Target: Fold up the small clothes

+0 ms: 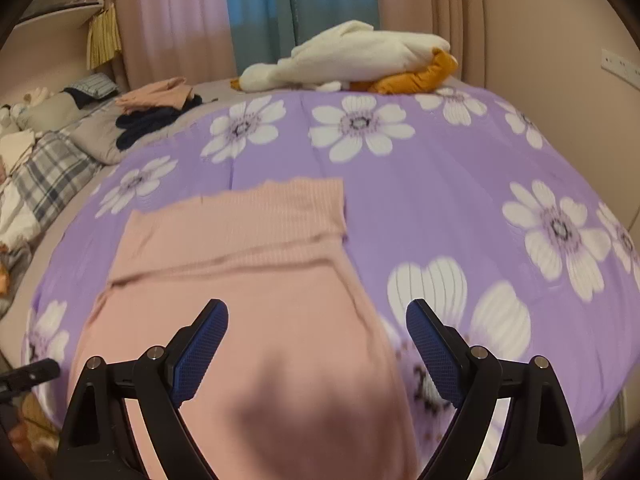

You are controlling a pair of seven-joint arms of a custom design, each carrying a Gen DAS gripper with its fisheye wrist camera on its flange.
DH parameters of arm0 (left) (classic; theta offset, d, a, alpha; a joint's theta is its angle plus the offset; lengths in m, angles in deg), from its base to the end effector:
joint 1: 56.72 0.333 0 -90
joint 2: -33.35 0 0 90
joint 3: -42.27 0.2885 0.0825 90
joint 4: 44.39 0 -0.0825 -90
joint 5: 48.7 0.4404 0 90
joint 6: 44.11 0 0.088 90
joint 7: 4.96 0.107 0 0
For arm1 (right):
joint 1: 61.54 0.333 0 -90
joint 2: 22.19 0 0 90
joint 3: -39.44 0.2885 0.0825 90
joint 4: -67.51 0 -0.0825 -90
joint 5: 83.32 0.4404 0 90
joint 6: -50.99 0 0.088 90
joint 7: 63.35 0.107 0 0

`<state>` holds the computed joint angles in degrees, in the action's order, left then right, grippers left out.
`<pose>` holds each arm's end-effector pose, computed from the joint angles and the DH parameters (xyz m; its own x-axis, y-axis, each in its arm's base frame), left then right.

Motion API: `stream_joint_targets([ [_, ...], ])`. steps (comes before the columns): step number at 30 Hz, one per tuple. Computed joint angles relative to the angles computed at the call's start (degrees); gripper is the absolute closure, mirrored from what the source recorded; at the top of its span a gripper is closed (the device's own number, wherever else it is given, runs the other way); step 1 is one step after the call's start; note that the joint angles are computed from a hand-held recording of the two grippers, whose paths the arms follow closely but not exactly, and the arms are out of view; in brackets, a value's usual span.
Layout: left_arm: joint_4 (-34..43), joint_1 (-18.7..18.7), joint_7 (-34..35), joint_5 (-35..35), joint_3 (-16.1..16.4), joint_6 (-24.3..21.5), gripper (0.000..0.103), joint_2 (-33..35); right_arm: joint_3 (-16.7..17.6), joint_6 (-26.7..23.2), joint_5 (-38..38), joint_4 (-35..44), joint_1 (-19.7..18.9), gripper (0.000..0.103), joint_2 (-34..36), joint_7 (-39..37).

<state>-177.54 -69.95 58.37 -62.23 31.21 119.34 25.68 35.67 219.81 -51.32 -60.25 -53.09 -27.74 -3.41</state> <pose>0.5373 -0.2297 0.4089 0.1088 -0.9030 0.4157 -0.8316 -0.3118 -0.4595 0.6046 0.0141 0.4448 0.1410 -0.9856 -0.0936 -0.6676 -0.0249 -0.7441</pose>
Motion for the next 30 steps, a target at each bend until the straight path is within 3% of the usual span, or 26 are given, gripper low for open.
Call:
stream_joint_targets([
  [9, -4.71, -3.32, 5.33, -9.26, 0.87, -0.52, 0.014, -2.46, -5.24, -6.07, 10.45, -9.05, 1.50, 0.013, -8.33, -7.69],
  [14, -6.42, -4.06, 4.82, -10.55, 0.50, 0.05, 0.015, -3.47, -5.27, -9.79, 7.68, -12.78, -0.99, 0.013, -9.91, -3.97],
  [15, -6.60, -3.96, 4.03, -9.93, 0.23, -0.04, 0.015, -3.54, -5.31, -10.44, 7.29, -13.51, -1.37, 0.015, -10.24, -3.21],
  [17, -7.00, -4.30, 3.51, -9.34, -0.02, -0.59, 0.017, -3.82, -5.74, -12.23, 7.02, -14.60, -1.61, 0.029, -10.89, -3.19],
  [19, -7.02, -5.20, 4.40, -10.53, 0.41, -1.73, 0.020, -3.69, -5.51, -13.06, 5.99, -15.58, -2.13, 0.031, -11.33, -2.34],
  [21, -6.87, -7.29, 8.79, -17.04, 2.14, -2.73, 0.027, -3.03, -5.40, -13.78, 5.11, -16.42, -2.44, 0.036, -11.70, -1.67],
  [24, -5.86, -7.48, 11.79, -22.95, 2.45, -6.35, 0.054, -1.40, -6.21, -16.22, 5.98, -16.72, -2.14, 0.045, -11.70, -2.44],
  [26, -4.94, -6.38, 11.31, -21.41, 1.30, -7.82, 0.076, -0.64, -6.38, -17.90, 6.35, -16.47, -2.30, 0.061, -11.37, -2.84],
  [27, -4.61, -5.86, 10.58, -19.68, 0.60, -7.97, 0.080, -0.67, -6.20, -18.62, 6.11, -16.35, -2.54, 0.067, -11.24, -2.72],
  [29, -4.41, -5.08, 8.70, -15.65, -0.62, -7.78, 0.094, -1.24, -5.60, -18.77, 5.39, -16.60, -3.03, 0.087, -11.57, -2.29],
  [30, -4.59, -4.82, 7.42, -13.81, -1.12, -7.55, 0.094, -1.68, -5.52, -18.69, 5.41, -16.84, -3.10, 0.092, -12.06, -2.27],
])
